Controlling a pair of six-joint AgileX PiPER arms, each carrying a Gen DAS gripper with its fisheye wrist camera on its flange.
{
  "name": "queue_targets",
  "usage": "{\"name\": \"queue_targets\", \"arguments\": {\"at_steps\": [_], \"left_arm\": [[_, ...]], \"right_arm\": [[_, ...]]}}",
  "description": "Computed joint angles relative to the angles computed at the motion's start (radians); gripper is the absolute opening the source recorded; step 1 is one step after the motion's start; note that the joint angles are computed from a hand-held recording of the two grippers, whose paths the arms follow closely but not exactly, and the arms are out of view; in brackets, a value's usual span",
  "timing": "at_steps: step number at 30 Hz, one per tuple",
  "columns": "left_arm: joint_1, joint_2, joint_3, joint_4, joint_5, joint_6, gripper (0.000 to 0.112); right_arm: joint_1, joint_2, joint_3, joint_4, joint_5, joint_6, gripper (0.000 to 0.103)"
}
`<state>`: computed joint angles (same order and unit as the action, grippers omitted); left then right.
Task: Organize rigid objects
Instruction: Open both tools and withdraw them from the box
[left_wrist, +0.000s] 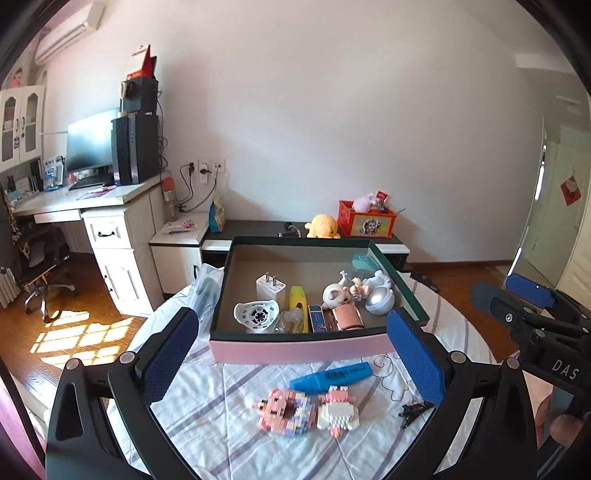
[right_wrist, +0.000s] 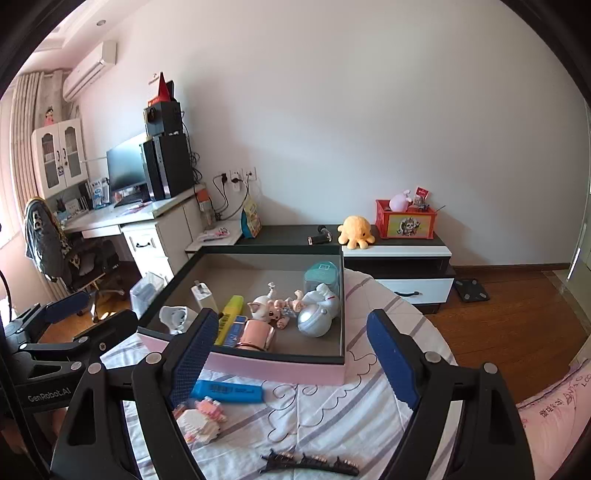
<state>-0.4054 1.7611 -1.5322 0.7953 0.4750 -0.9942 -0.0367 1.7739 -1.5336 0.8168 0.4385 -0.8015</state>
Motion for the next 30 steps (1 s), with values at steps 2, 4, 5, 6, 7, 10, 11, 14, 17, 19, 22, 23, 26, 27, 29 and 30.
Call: {"name": "queue_targets", "arguments": {"at_steps": [2,4,5,6,7,10,11,14,17,19,22,23,26,27,29,30], "left_arm": [[-0.043,-0.097,0.118,0.134,0.006,-0.153,0.103],[-0.085,-0.186,0.216,0.221,0.021,-0.249,0.103],[-0.111,-0.224,0.255,0.262,0.042,-0.291,0.103],[-0.144,-0.260,0.294,0.316,0.073,-0.347,0.103],[-0.176,-0.290,0.325,0.356,0.107,-0.389,0.103],[-0.263,-0.360,0.385,0.412,0.203,-0.450,0.103],[-0.292,-0.380,0.405,0.435,0.231,-0.470,0.103],[-0.377,-0.417,0.434,0.484,0.341,-0.498,0.103],[-0.404,-0.442,0.444,0.504,0.366,-0.513,0.103],[-0.418,-0.461,0.453,0.504,0.368,-0.517,0.103],[-0.448,-0.469,0.455,0.520,0.398,-0.522,0.103],[-0.454,-0.470,0.455,0.520,0.403,-0.521,0.103],[-0.457,-0.460,0.450,0.518,0.404,-0.521,0.103],[-0.457,-0.454,0.448,0.518,0.404,-0.520,0.103],[-0.450,-0.442,0.442,0.509,0.394,-0.510,0.103],[-0.439,-0.435,0.440,0.502,0.381,-0.505,0.103]], "right_arm": [[0.000,-0.113,0.139,0.097,-0.050,-0.098,0.095],[0.006,-0.223,0.265,0.188,-0.101,-0.202,0.103],[0.008,-0.274,0.321,0.244,-0.119,-0.262,0.103],[0.010,-0.321,0.366,0.278,-0.123,-0.300,0.103],[0.012,-0.360,0.399,0.271,-0.126,-0.300,0.103],[0.018,-0.463,0.482,0.257,-0.133,-0.290,0.103],[0.022,-0.488,0.497,0.228,-0.129,-0.259,0.103],[0.021,-0.555,0.548,0.226,-0.125,-0.257,0.103],[0.015,-0.611,0.587,0.216,-0.115,-0.249,0.103],[0.010,-0.636,0.598,0.199,-0.111,-0.231,0.103],[0.000,-0.674,0.615,0.176,-0.106,-0.212,0.103],[-0.002,-0.679,0.617,0.176,-0.103,-0.211,0.103],[-0.015,-0.684,0.621,0.182,-0.094,-0.217,0.103],[-0.022,-0.680,0.621,0.200,-0.090,-0.236,0.103],[-0.036,-0.665,0.620,0.233,-0.079,-0.272,0.103],[-0.038,-0.655,0.618,0.243,-0.079,-0.282,0.103]]}}
